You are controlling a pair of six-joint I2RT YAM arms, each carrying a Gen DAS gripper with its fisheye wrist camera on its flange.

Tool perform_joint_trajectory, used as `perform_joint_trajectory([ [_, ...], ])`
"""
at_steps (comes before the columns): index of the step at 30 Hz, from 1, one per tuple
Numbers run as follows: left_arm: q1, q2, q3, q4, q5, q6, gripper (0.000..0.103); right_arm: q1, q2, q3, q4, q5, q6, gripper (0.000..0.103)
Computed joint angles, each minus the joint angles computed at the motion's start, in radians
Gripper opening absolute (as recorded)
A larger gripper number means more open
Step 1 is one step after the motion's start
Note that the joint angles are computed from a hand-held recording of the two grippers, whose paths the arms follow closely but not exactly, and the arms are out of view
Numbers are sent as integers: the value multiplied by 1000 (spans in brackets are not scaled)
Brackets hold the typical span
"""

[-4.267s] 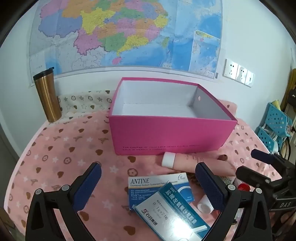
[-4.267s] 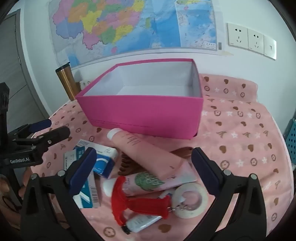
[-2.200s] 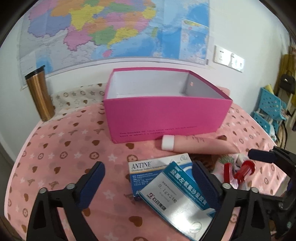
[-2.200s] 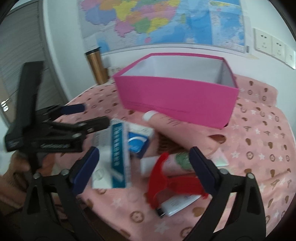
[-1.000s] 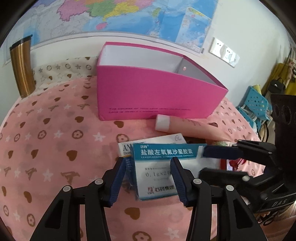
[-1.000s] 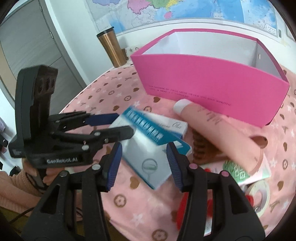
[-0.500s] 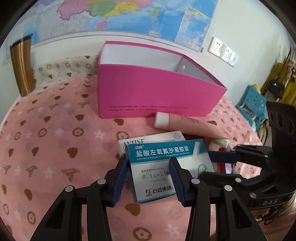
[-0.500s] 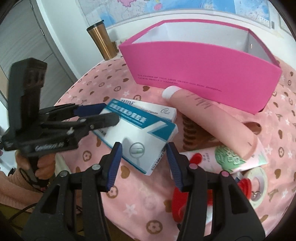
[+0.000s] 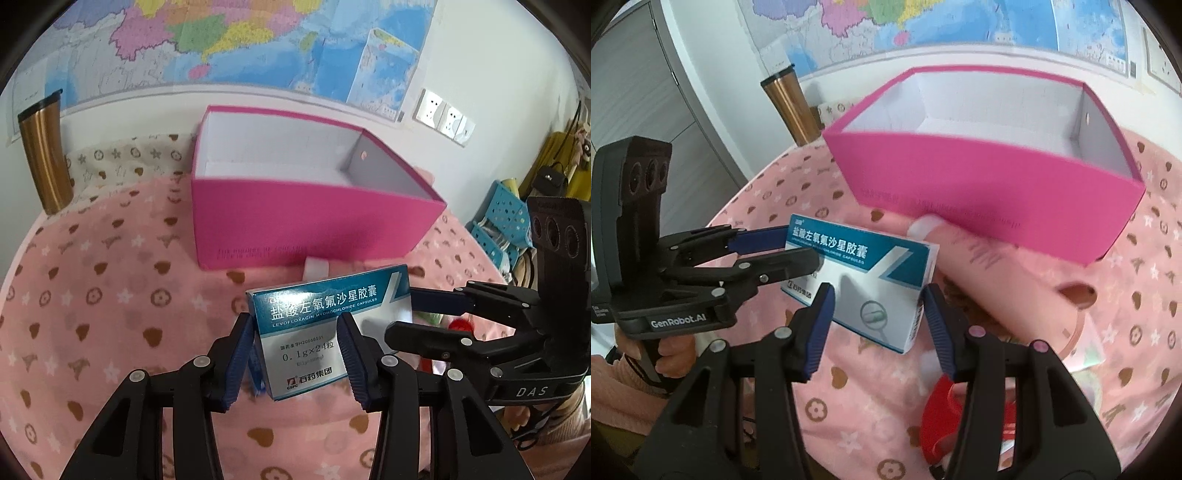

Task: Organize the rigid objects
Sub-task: 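Carry the carton into the magenta box and open the right gripper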

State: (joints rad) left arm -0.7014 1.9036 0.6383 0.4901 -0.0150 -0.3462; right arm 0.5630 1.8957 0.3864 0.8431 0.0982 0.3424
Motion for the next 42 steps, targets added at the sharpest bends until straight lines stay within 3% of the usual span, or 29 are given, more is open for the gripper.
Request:
perform_joint_trajectory([
  [7, 38, -39, 102, -104, 11, 46, 46, -65, -149, 41, -127, -20, -76, 53],
  [14, 90, -18, 292, -241, 20, 103, 46, -170, -206, 160, -244, -83, -129, 53],
  [24, 130, 185, 598, -441, -15, 137, 46, -318, -10, 450, -409, -249, -112, 53],
  [34, 150, 311, 747, -560, -18, 156, 46, -359, 163, 629, -539, -331, -101, 53],
  [42, 144, 321, 772, -593, -36, 162, 46, -368, 208, 703, -628, -362, -106, 53],
])
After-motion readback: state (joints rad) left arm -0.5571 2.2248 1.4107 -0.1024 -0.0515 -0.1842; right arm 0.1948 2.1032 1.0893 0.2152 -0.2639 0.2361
